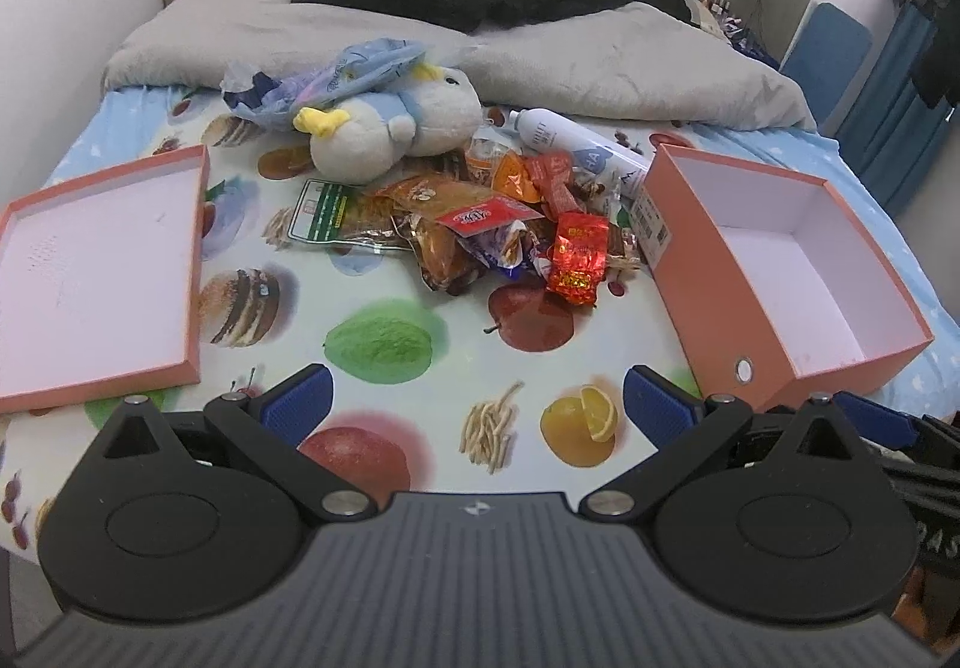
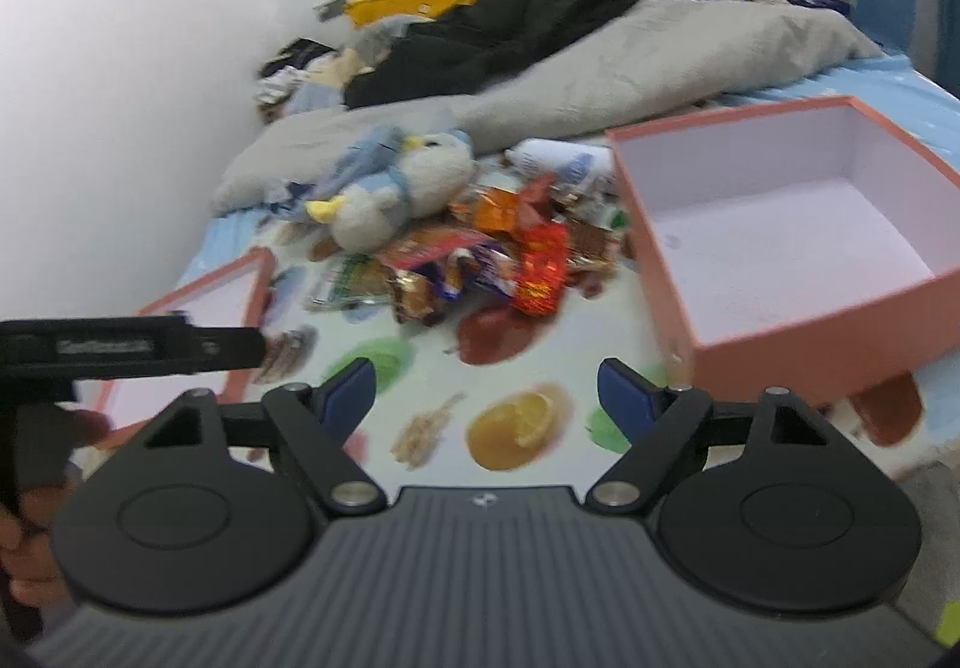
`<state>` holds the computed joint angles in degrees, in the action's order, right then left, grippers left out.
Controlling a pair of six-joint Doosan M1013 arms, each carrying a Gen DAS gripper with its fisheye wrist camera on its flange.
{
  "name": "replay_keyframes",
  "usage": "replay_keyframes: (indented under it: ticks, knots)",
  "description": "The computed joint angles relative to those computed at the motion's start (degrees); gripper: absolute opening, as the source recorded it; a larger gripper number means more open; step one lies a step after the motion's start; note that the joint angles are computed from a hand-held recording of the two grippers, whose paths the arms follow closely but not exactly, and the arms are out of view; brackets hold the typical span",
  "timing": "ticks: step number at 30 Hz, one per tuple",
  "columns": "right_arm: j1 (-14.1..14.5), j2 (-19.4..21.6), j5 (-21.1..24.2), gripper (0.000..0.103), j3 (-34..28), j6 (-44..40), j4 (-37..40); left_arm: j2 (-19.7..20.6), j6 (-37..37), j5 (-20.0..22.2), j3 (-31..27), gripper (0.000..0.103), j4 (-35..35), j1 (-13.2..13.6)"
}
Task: Organize snacks
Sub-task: 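Reach both grippers into the snack pile toward the red tea packet and bread bag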
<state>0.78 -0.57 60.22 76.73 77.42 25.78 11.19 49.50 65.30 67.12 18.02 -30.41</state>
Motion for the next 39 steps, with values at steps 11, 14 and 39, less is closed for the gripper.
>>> replay_keyframes:
  ticks: [11,14,39]
  knots:
    - [2.9,4.8,2.0,0.083,-3.6,-0.6,-2.6,4.2,3.1,-1.0,-2.6,0.103,-4.7,4.1]
    - [3.7,6.6,2.2,0.083,-5.0,-0.4,-4.0,5.6,4.1,-1.9,-3.3,0.103,-8.4,5.8]
    - [7.0,23.5,5.2,0.082,-18.2,6.5,-17.3,18.9,8.7,-10.6,-12.3,0.095,-25.5,14.7]
